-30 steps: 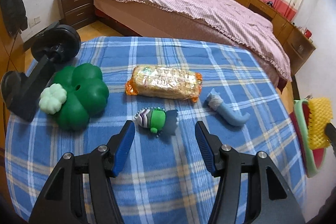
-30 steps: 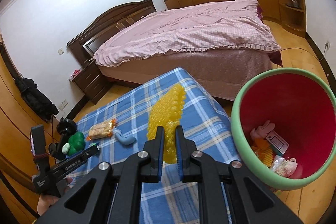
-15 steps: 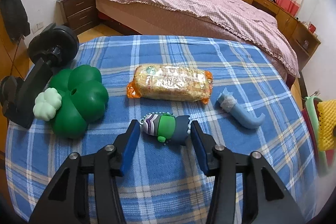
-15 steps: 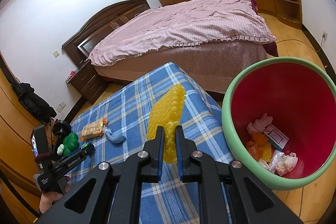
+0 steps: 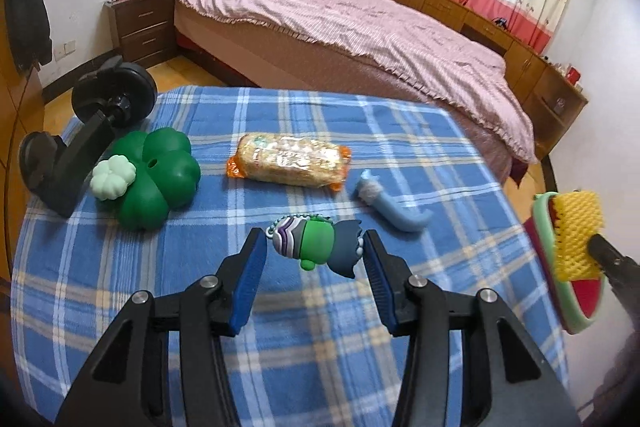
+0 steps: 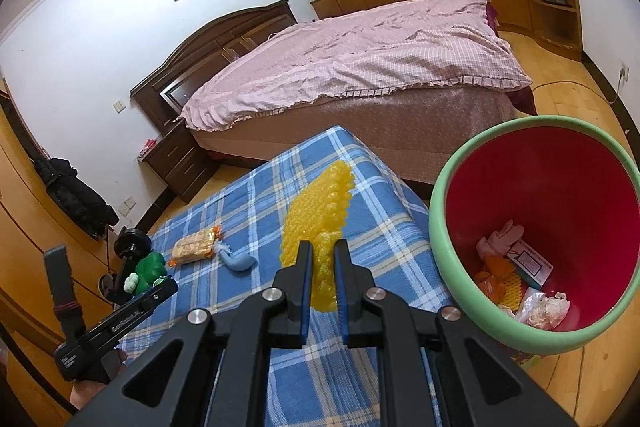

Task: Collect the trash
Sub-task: 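Carry the yellow foam net toward the red bucket with the right tool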

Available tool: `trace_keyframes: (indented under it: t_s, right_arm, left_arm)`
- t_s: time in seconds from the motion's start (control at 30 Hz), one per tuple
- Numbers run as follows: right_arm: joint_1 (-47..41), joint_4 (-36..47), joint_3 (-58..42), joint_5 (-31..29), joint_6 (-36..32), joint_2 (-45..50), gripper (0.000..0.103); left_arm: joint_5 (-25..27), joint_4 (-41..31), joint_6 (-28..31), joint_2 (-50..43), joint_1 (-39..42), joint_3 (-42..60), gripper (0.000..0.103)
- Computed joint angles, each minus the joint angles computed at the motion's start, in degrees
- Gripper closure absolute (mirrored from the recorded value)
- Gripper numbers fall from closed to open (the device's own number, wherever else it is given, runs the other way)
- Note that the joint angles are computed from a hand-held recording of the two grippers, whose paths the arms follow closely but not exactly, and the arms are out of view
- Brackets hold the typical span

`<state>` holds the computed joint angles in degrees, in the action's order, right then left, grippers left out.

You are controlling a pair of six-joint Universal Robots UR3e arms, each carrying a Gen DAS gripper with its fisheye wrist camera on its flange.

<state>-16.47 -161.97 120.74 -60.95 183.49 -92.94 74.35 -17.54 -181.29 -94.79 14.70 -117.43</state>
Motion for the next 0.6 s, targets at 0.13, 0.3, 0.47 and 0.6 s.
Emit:
trace_keyframes:
  t_s: [0.13,0.3,0.47,0.6]
  right_arm:
    - [-1.2,0.8,1.7,1.1,-0.5,-2.9,0.091]
    - [-3.7,2.7,4.2,3.2,-1.6,-7.6,0.091]
    - [-6.9,5.2,6.6,5.8,-3.3,-12.5,0.091]
    - [-10.9,8.4,8.8,8.7,-5.5,-17.4,0.091]
  left_arm:
    - [-1.6,-1.0,-0.5,4.9,0.1,-2.4,0.053]
    - [-2.7,-2.4,-1.0,10.0,-0.5,-4.0,0.053]
    - [-3.5,-3.7,-1.8,14.2,-1.1,-5.2,0.053]
    - [-3.2,-5.0,-2.7,16.1,-2.6,-5.0,0.053]
